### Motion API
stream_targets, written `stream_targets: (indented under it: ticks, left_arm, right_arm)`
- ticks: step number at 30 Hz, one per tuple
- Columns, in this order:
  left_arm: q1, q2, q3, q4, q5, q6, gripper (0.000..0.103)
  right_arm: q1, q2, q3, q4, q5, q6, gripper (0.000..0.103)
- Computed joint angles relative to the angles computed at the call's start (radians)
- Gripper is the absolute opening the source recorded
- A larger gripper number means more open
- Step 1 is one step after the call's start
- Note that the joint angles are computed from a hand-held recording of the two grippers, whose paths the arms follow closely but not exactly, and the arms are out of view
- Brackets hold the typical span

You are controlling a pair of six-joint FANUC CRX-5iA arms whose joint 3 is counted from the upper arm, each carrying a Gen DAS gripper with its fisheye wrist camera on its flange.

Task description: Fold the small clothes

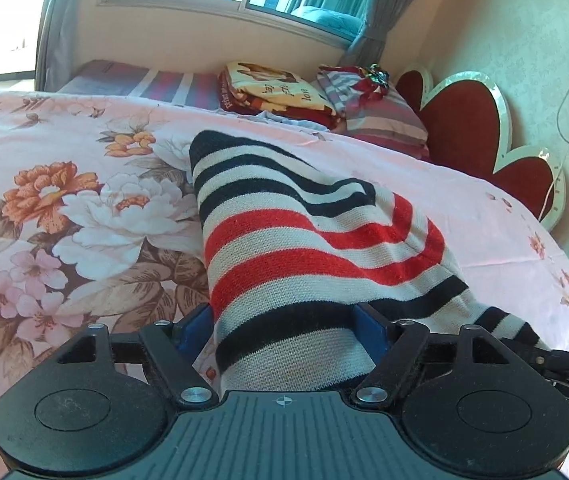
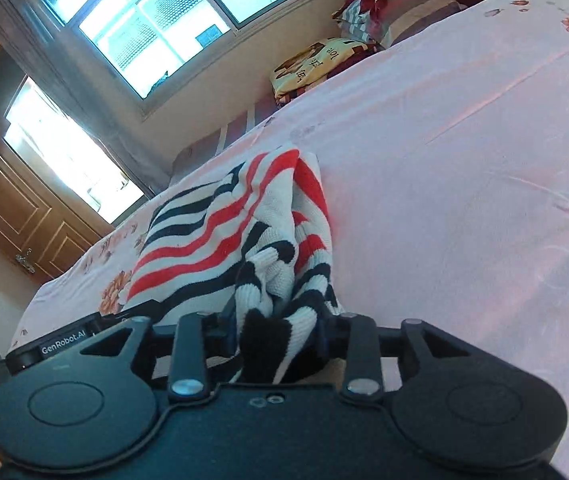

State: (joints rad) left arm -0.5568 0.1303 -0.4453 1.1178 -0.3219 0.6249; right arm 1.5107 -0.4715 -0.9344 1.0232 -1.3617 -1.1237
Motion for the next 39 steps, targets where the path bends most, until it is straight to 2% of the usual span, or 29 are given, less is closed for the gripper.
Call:
stream_targets:
  ticks: [2,3,4,6,7,8,10,12,14,15,16,18,20,22,27,28,29,30,31,32,33,34,37,39]
  left_arm:
    - [0.004,-0.026,-0.023,0.043,-0.026,-0.062,0.075]
    - [0.008,-0.042,-0.036,0.040,-0.041,-0.080,0.075]
    - [0.011,-0.048,-0.046,0.036,-0.053,-0.095,0.075]
    - [0.007,-0.060,-0.066,-0.020,-0.038,-0.092,0.075]
    - [0.005,-0.061,-0.073,-0.049,-0.022,-0.089,0.075]
    - [0.012,-0.054,-0.077,-0.057,-0.035,-0.079,0.075]
    - [0.022,-0.045,-0.088,-0.008,-0.050,-0.088,0.083]
    - [0.033,-0.044,-0.082,-0.037,-0.063,-0.072,0.086]
    - [0.047,-0.048,-0.068,-0.095,-0.083,-0.034,0.086]
    - [0.058,-0.052,-0.058,-0.126,-0.102,0.005,0.086]
    - [0.062,-0.060,-0.058,-0.126,-0.109,0.014,0.086]
    - [0.053,-0.083,-0.071,-0.071,-0.092,-0.019,0.086]
    - [0.043,-0.086,-0.059,-0.035,-0.085,-0.031,0.086]
    - [0.032,-0.067,-0.023,-0.047,-0.071,-0.007,0.086]
    - [0.028,0.034,0.129,-0.260,-0.074,0.215,0.086]
    - [0.035,0.055,0.171,-0.366,-0.094,0.300,0.086]
    - [0.035,0.074,0.189,-0.425,-0.095,0.332,0.086]
    - [0.037,0.089,0.188,-0.431,-0.099,0.327,0.086]
    - [0.041,0.094,0.172,-0.385,-0.102,0.304,0.086]
    - [0.046,0.096,0.141,-0.287,-0.105,0.258,0.090]
    - [0.051,0.097,0.128,-0.241,-0.113,0.255,0.091]
    - [0.053,0.096,0.126,-0.238,-0.118,0.265,0.091]
    - [0.051,0.089,0.157,-0.336,-0.121,0.324,0.090]
    - [0.046,0.080,0.163,-0.320,-0.117,0.315,0.090]
  right_arm:
    - [0.055,-0.014,0.008,-0.042,-0.053,-0.004,0.037]
    - [0.084,-0.018,0.010,-0.065,-0.082,-0.005,0.031]
    - [0.099,-0.013,0.013,-0.084,-0.097,-0.008,0.029]
    - [0.084,-0.001,0.016,-0.098,-0.073,-0.014,0.021]
    - [0.081,0.004,0.011,-0.094,-0.057,-0.042,0.020]
    - [0.086,0.006,0.003,-0.088,-0.040,-0.077,0.020]
    - [0.100,0.016,0.002,-0.112,-0.033,-0.088,0.019]
    - [0.122,-0.009,-0.023,-0.123,-0.035,-0.119,0.017]
    - [0.124,-0.022,-0.007,-0.136,-0.042,-0.084,0.018]
    - [0.123,-0.010,0.023,-0.159,-0.062,-0.032,0.023]
    - [0.131,0.006,0.051,-0.174,-0.098,0.001,0.028]
    - [0.153,0.025,0.082,-0.155,-0.176,0.028,0.029]
    - [0.121,0.043,0.111,-0.120,-0.197,0.115,0.029]
    - [0.041,0.066,0.138,-0.085,-0.151,0.241,0.029]
    - [-0.183,0.134,0.180,-0.014,0.032,0.444,0.029]
    - [-0.213,0.149,0.187,-0.007,0.051,0.472,0.029]
    - [-0.235,0.169,0.193,-0.007,0.059,0.505,0.028]
    - [-0.251,0.187,0.201,-0.030,0.066,0.542,0.026]
    - [-0.268,0.194,0.205,-0.081,0.091,0.570,0.025]
    - [-0.272,0.181,0.170,-0.098,0.134,0.552,0.022]
    - [-0.246,0.170,0.136,-0.062,0.125,0.508,0.022]
    - [-0.236,0.163,0.137,-0.070,0.122,0.517,0.022]
    - [-0.248,0.148,0.163,-0.103,0.132,0.577,0.022]
    - [-0.257,0.130,0.165,-0.083,0.133,0.568,0.024]
